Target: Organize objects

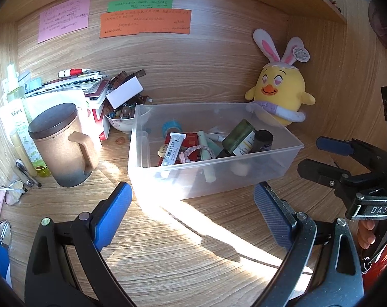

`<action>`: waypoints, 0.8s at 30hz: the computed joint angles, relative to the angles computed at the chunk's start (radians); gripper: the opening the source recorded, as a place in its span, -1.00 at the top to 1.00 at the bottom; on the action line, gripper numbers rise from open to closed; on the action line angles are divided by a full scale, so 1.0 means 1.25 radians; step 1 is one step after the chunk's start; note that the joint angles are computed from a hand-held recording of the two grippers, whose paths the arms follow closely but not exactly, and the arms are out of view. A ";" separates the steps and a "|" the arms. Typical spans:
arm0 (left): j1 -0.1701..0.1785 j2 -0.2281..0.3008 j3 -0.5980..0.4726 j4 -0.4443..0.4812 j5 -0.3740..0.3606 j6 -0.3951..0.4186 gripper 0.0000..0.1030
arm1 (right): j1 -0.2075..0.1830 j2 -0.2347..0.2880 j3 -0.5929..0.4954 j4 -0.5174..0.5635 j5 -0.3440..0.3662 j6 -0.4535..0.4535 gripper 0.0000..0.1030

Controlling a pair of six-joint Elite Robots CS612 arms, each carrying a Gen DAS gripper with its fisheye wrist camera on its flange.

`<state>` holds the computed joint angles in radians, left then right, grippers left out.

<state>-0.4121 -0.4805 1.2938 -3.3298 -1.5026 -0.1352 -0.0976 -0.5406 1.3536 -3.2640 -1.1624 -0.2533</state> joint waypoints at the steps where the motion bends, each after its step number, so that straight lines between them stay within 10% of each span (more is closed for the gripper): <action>1: -0.001 0.000 0.001 0.000 0.000 0.000 -0.89 | 0.000 0.000 0.000 0.000 0.001 0.001 -0.66; 24: -0.003 -0.001 -0.002 0.004 -0.007 -0.002 -0.91 | -0.001 0.004 -0.001 0.000 0.004 0.009 -0.66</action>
<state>-0.4159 -0.4816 1.2912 -3.3244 -1.5115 -0.1372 -0.0990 -0.5357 1.3523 -3.2646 -1.1578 -0.2422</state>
